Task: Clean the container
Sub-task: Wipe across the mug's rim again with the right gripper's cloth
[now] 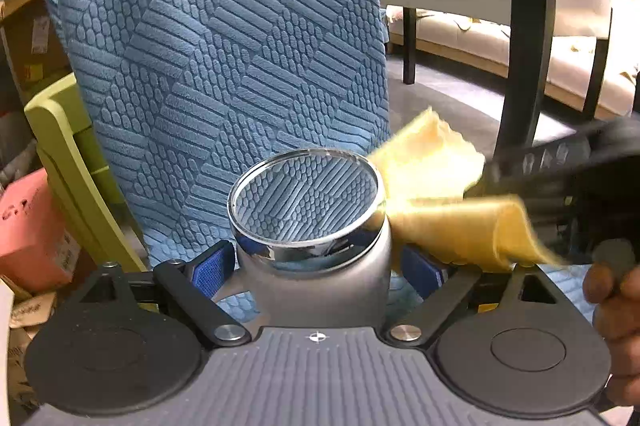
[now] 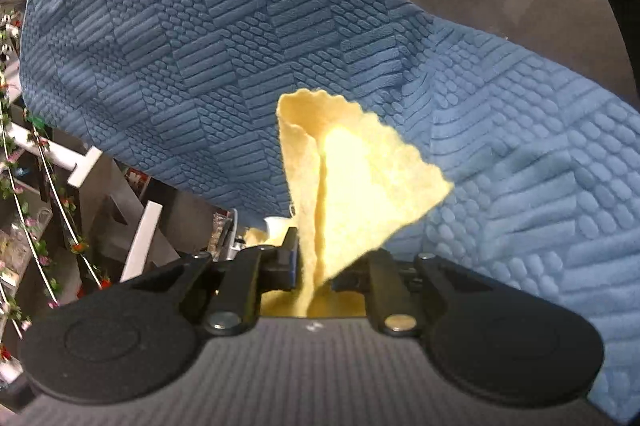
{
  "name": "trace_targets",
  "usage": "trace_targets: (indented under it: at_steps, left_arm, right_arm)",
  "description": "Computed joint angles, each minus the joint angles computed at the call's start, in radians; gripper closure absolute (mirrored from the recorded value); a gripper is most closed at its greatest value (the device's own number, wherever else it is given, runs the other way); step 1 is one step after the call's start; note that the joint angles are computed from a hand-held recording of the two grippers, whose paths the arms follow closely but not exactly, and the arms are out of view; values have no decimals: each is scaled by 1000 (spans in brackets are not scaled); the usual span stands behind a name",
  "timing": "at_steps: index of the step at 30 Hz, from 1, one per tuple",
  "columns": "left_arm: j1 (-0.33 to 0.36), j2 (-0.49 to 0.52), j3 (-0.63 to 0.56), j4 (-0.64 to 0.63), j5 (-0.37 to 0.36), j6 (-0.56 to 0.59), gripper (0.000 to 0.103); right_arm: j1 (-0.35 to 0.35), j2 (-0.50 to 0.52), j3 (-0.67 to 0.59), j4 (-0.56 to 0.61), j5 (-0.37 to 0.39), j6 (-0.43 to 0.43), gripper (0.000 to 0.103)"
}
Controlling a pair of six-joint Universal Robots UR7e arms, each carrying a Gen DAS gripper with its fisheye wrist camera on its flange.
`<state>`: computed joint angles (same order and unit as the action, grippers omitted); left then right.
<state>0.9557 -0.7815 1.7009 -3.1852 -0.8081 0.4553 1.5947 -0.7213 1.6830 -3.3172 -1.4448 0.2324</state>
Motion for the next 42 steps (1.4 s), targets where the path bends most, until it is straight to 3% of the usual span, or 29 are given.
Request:
trace_targets:
  at_steps: [2,4,8,14,18,21,25,30,36,40,42]
  left_arm:
    - [-3,8,-2,-6,13,22,11]
    - [-5,15,-6,-12,26,30,10]
    - [-6,21,-10,-20,42,29,10]
    - [-7,24,-2,-43,35,47,10]
    - [-13,29,5,-72,41,51,10]
    - [-15,38,-1,-84,53,44,10]
    - [-22,57,-15,-108,77,25,10]
    - [-33,87,-32,-145,123,4,10]
    - [-44,115,-57,-164,173,-56,10]
    - [-50,123,-68,-141,201,-113,10]
    - [-52,128,-70,-142,214,-117,10]
  right_arm:
    - [-6,1,4,22,-16,-12,88]
    - [-20,4,5,18,15,14,88]
    - [-24,17,-25,-1,77,-31,87]
    - [-35,36,-73,84,63,-54,87]
    - [-43,59,-129,90,163,-71,87]
    - [-44,68,-158,142,166,-111,87]
    - [-50,79,-212,257,156,-125,87]
    - [-50,97,-310,393,245,-217,87]
    - [-51,147,-461,658,210,-324,87]
    - [-65,194,-582,812,356,-372,87]
    - [-64,221,-650,918,353,-426,87]
